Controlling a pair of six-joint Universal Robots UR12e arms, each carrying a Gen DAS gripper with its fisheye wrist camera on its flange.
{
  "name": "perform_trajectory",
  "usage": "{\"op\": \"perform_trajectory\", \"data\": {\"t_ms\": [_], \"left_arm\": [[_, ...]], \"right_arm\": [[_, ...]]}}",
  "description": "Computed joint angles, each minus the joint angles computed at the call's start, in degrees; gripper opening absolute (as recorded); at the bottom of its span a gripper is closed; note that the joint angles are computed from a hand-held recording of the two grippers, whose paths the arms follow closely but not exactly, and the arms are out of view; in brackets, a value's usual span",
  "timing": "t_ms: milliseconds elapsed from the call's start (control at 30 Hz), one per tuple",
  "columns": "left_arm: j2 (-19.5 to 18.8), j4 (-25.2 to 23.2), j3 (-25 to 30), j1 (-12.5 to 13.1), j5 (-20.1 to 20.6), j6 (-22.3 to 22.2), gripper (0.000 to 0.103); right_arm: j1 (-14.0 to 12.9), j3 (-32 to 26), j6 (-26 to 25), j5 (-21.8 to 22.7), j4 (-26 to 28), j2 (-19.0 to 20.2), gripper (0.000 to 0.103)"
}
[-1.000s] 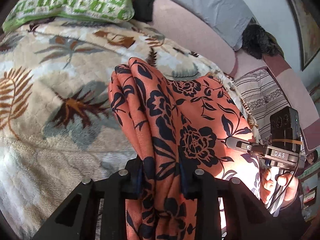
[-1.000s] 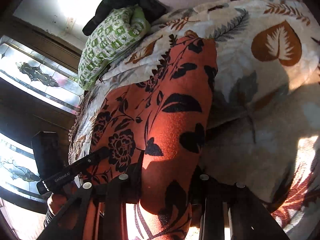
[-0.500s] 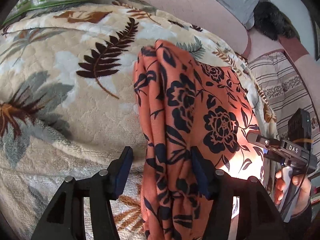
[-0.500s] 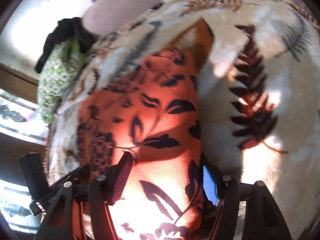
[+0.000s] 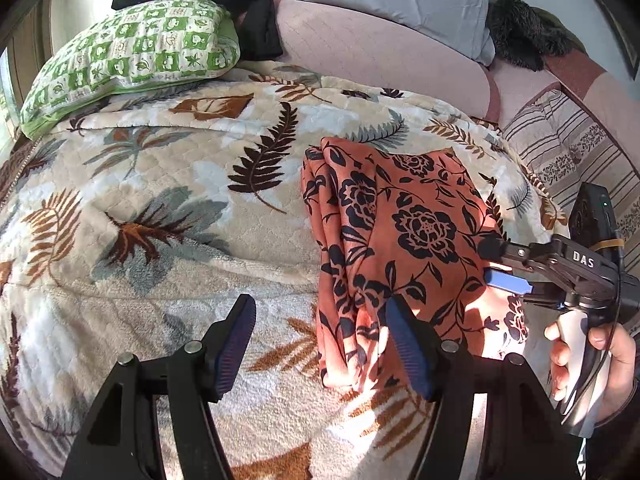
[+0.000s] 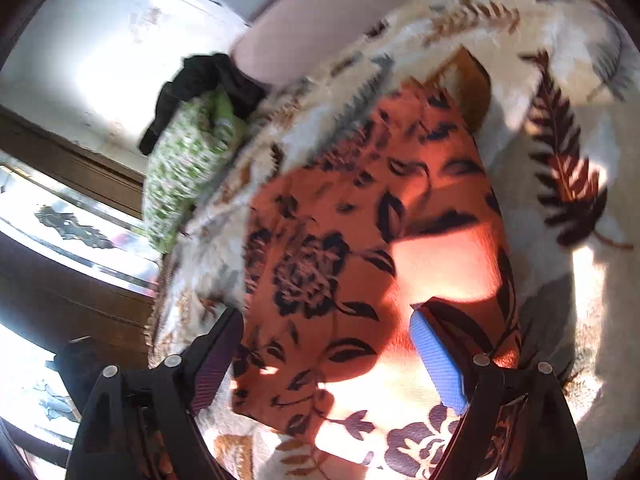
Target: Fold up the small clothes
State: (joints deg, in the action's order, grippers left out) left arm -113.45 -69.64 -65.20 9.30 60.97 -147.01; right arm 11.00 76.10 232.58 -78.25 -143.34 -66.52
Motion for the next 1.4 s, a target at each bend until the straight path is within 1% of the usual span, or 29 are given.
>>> {"op": "perform_trajectory", "data": {"t_ms": [33,67,100,133,167,200,267,333,400,467,533,600,667,733,800,867,933,1033,1100,1200,1300,1400], "left_arm": [[0.8,1.0,-0.7,0.0,0.8,0.4,0.075],[1.7,2.8,-1.8,0.2,1.2,0.3,0.077],[2.5,4.9,-2.9,0.3,1.3,-0.1,0.08],[3.2,6.8,-3.7,0.5,1.5,-0.7,0.083],[3.7,7.9,-4.3,0.5,1.7,-1.1,0.084],[4.2,8.8,-4.7,0.6,1.6,-1.3,0.084],[5.2,10.3,-5.7,0.8,1.5,-1.4,0.085],[6.1,10.9,-6.5,0.9,1.7,-1.2,0.086],[7.0,11.9,-7.3,1.0,2.0,-1.3,0.086],[7.8,13.6,-8.5,1.0,2.5,-1.9,0.086],[8.6,15.3,-9.6,1.1,3.0,-2.7,0.086],[9.1,16.1,-10.4,0.9,4.4,-2.8,0.089],[9.4,17.2,-11.2,0.6,6.4,-3.0,0.089],[9.5,16.5,-11.4,0.3,7.9,-3.5,0.089],[9.4,15.4,-11.1,0.2,8.8,-4.6,0.089],[9.5,16.0,-11.4,0.2,9.2,-5.4,0.089],[9.7,16.8,-11.7,0.3,8.8,-5.8,0.089],[9.9,18.1,-11.9,0.5,8.2,-5.9,0.089],[9.8,18.8,-11.9,0.6,8.0,-5.7,0.089],[9.8,20.2,-12.1,-0.1,10.7,-5.4,0.089],[9.9,22.4,-12.7,-0.9,13.3,-4.2,0.089],[10.3,23.5,-13.2,-1.3,13.8,-3.6,0.089]], "right_arm": [[0.5,-0.2,0.4,-1.9,0.9,-0.3,0.087],[1.1,0.0,0.4,-3.8,-0.5,-0.6,0.087],[1.5,-0.2,-0.1,-4.6,-1.3,-0.9,0.087],[2.1,-0.7,-1.3,-6.1,-0.7,-1.3,0.088],[2.9,-1.3,-3.0,-9.1,0.9,-1.8,0.088],[4.0,-1.6,-5.1,-13.1,1.8,-2.4,0.088],[6.0,-1.1,-7.9,-20.4,2.3,-3.8,0.096],[7.5,-0.5,-9.6,-24.9,3.4,-5.0,0.102],[9.0,0.2,-9.8,-27.7,4.7,-5.9,0.102],[10.0,1.0,-8.3,-28.7,5.5,-6.8,0.102],[11.0,1.5,-6.8,-29.5,8.2,-7.4,0.102],[12.0,1.9,-6.4,-30.7,9.1,-7.6,0.102],[12.8,1.4,-6.5,-31.6,11.2,-7.5,0.102],[13.6,0.4,-7.3,-33.9,13.5,-7.1,0.102],[14.2,-0.8,-8.0,-36.1,15.9,-6.7,0.102],[14.6,-2.2,-8.9,-38.3,18.5,-6.1,0.103],[14.5,-3.3,-9.2,-39.3,20.8,-5.7,0.103],[14.6,-3.7,-8.3,-41.4,21.7,-5.6,0.103],[14.5,-3.8,-7.7,-41.8,22.3,-5.7,0.103],[14.3,-4.3,-7.3,-42.0,23.8,-5.5,0.103],[14.2,-4.0,-7.0,-42.6,23.3,-5.8,0.103],[14.1,-3.5,-6.7,-42.8,22.9,-6.1,0.103]]}}
